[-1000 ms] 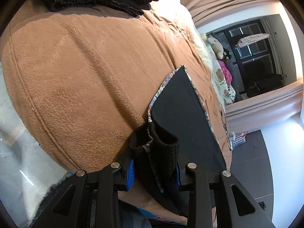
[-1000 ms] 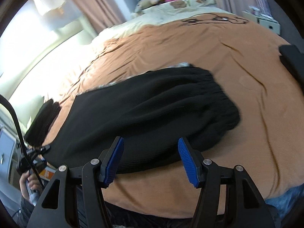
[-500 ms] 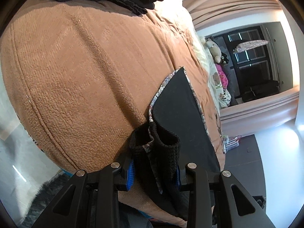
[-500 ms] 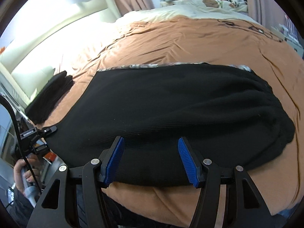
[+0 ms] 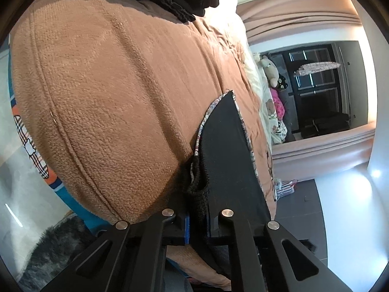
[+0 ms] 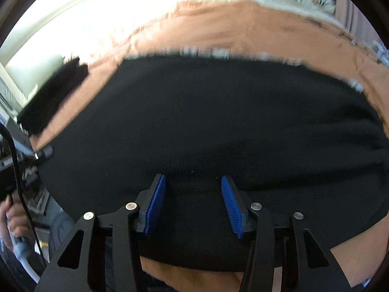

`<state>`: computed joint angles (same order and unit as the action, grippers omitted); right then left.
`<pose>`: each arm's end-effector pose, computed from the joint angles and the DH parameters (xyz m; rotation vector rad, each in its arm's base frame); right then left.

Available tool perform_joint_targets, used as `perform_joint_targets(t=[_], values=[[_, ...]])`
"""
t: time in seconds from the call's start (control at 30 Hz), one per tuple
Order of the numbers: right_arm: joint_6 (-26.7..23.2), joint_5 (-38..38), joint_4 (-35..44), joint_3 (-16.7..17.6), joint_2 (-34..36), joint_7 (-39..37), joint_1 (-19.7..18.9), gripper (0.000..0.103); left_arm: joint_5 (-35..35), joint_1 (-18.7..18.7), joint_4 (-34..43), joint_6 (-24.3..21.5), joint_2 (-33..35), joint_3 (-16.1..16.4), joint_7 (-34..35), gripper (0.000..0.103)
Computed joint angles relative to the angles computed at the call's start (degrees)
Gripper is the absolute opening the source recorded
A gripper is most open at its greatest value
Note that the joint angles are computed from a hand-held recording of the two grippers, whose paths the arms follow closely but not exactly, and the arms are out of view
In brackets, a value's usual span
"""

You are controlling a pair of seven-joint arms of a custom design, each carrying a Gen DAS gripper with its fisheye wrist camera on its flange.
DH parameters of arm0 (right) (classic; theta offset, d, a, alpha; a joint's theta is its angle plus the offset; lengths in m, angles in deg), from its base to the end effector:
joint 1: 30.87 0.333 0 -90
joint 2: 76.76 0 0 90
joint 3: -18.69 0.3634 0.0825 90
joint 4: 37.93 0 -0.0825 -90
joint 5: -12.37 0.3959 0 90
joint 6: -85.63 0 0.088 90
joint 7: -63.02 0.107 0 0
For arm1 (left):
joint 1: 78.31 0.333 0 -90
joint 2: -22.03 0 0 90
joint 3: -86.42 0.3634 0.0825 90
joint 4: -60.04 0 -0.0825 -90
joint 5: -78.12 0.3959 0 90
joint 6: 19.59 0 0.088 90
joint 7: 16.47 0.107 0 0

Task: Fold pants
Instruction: 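Lower the right gripper onto the black shorts and grasp the fabric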

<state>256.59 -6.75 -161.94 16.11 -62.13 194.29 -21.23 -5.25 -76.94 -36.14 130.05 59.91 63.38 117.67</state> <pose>0.6160 0.1008 0.3751 -1.5902 2.1066 -0.4634 0.7029 -0.2064 0.2850 1.8730 -1.4660 1.2723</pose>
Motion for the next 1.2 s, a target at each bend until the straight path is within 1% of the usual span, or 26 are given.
perform_joint_targets(t=[0.03,0.07,0.13,0.2,0.37,0.43,0.57,0.73,0.83,0.9,1.0,1.2], values=[[-0.82,1.01,0.3,2.65,0.02,-1.97,-2.35,0.046,0.01,0.02,-0.1,0.0,-0.05,-0.01,0.12,0.009],[-0.9,-2.0,0.48,3.29,-0.08,0.02,-3.09,0.046,0.06,0.03,-0.19,-0.03,-0.06,0.01,0.01,0.009],[0.81,0.69,0.01,1.17,-0.51,-2.21,-0.94,0.045,-0.09,0.16,-0.45,-0.22,-0.11,-0.02,0.05,0.009],[1.25,-0.56,0.64,-0.47,-0.52,-0.97,0.17,0.045,-0.22,0.05,-0.41,-0.08,-0.06,-0.03,-0.08,0.009],[-1.29,-0.45,4.57,-1.13,1.88,-0.89,-0.51,0.045,-0.37,-0.07,-0.38,-0.02,0.01,0.06,-0.74,0.009],[-3.0,0.75,7.13,-0.77,3.44,-1.48,-1.52,0.043,-0.19,-0.07,-0.41,-0.11,-0.01,0.11,-1.3,0.009],[-4.14,4.92,10.86,1.28,5.76,-4.24,-4.47,0.043,0.4,-0.46,-0.19,0.65,-0.02,0.2,-2.14,0.009],[-10.09,12.24,18.32,4.72,11.0,-10.36,-8.67,0.043,0.33,-0.52,-0.11,1.28,0.17,-0.06,-3.18,0.009],[-12.82,13.13,22.29,4.06,13.99,-11.8,-8.07,0.043,0.66,-0.74,-0.05,1.77,0.14,-0.03,-4.0,0.009],[-14.92,11.24,25.88,1.91,16.25,-11.02,-6.06,0.042,1.17,-0.97,0.04,2.21,0.13,0.04,-4.62,0.009],[-17.94,9.03,30.97,-0.1,19.28,-9.68,-4.23,0.041,2.19,-1.42,0.25,3.14,0.14,0.06,-5.68,0.009],[-22.23,7.96,40.03,-0.24,24.7,-10.48,-4.45,0.041,3.75,-1.49,0.85,3.88,0.54,-0.3,-7.55,0.009]])
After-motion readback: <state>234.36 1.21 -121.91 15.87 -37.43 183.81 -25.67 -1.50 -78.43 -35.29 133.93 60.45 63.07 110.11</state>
